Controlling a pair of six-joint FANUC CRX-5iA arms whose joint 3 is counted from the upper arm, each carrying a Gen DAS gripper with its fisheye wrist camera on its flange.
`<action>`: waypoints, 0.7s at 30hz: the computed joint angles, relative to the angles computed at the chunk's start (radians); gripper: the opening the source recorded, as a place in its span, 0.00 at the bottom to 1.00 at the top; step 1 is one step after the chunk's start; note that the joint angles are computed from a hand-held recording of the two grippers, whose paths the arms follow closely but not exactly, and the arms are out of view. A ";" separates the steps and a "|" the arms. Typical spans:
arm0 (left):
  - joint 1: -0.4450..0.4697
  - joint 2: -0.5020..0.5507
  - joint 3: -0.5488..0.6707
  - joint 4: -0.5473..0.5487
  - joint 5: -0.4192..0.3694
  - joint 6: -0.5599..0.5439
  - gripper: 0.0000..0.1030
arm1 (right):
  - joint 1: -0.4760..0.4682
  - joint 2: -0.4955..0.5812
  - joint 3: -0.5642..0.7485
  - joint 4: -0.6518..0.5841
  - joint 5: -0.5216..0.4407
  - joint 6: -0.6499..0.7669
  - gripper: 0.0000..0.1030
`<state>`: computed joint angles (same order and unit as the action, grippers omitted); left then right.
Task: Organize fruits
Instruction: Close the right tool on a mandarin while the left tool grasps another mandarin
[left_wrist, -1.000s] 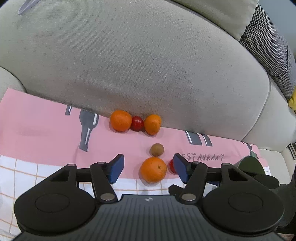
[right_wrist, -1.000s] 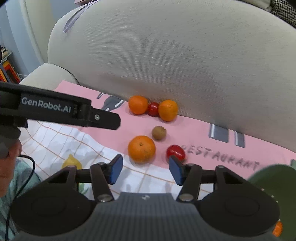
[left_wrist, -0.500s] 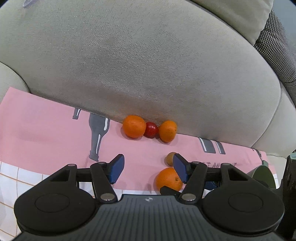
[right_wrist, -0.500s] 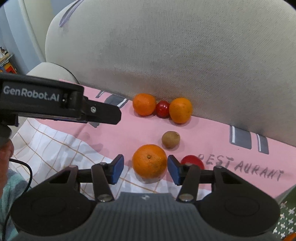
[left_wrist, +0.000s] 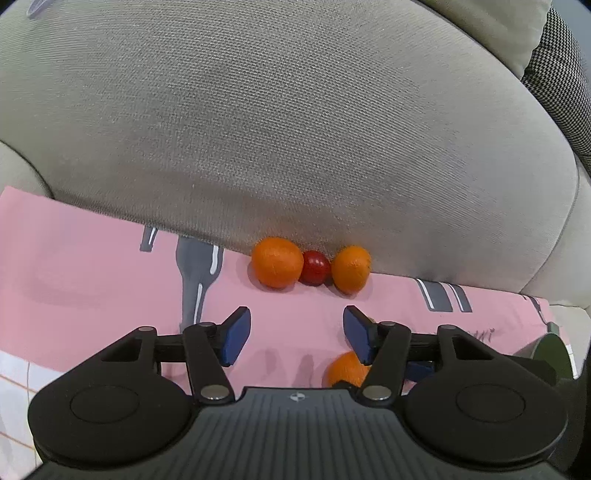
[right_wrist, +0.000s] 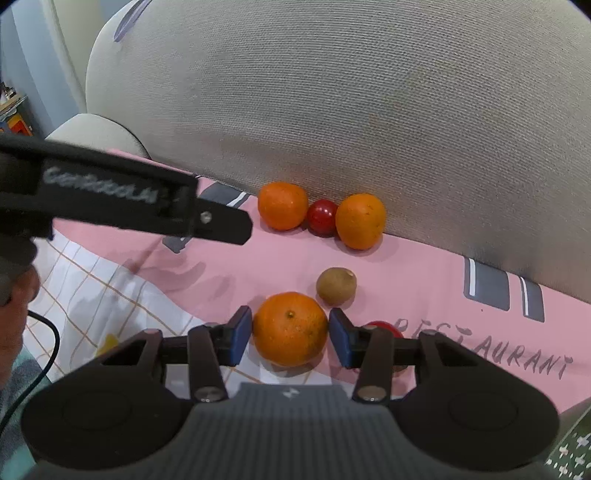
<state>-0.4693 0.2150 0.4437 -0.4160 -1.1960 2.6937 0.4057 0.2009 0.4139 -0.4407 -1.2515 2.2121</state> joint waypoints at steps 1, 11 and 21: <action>0.002 0.007 0.007 -0.003 -0.005 -0.007 0.65 | 0.001 0.000 0.000 0.001 0.001 0.003 0.43; 0.030 0.055 0.059 -0.017 -0.038 -0.110 0.62 | -0.059 -0.009 0.059 -0.081 -0.028 0.034 0.40; 0.086 0.091 0.060 0.036 0.008 -0.145 0.60 | -0.078 0.097 0.181 0.042 0.009 -0.217 0.40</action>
